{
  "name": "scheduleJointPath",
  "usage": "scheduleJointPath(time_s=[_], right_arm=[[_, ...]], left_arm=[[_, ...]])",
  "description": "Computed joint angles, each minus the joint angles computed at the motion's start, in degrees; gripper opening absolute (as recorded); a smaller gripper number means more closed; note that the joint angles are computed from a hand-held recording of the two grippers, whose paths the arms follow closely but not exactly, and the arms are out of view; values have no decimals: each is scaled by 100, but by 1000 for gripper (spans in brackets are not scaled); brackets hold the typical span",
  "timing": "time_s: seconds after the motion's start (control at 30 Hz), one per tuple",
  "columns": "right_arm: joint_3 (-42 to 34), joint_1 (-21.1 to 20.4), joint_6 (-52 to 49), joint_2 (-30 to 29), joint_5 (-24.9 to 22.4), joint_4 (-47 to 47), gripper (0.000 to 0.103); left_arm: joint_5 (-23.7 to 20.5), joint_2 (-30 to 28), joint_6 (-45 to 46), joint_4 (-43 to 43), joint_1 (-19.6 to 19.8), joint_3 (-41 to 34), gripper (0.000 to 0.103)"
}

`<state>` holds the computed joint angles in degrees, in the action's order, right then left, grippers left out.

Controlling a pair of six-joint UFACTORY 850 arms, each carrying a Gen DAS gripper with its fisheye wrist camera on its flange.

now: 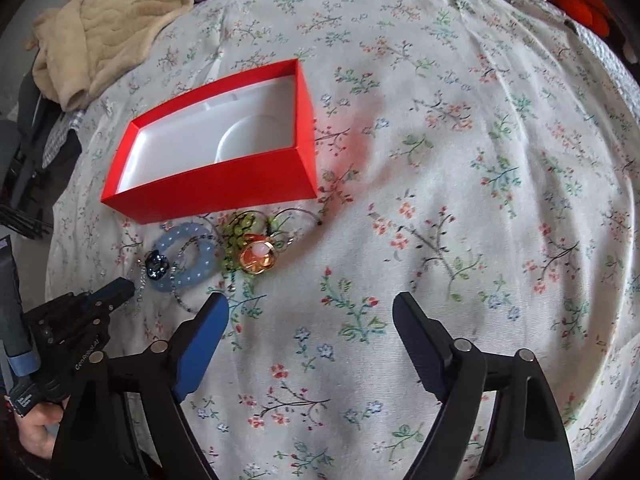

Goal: Organize jewelry
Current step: 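Lift the clear bracelet into the red box with the left gripper while the right places the green bracelet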

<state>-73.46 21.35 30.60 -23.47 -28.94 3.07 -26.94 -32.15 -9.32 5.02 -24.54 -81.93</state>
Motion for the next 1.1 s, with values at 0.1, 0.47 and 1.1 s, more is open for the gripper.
scheduleJointPath(time_s=[0.1,0.47,1.1], right_arm=[[-75,-7,-334,-75,-20,396,79],[-413,-13,-1435,-532,-92,1974,46],[-424,217,-1134,-425,202,1390,4]], left_arm=[[99,127,-182,235,55,115,6],[29,28,1390,-1291,215,25,23],[282,439,1550,-1669,235,292,0]])
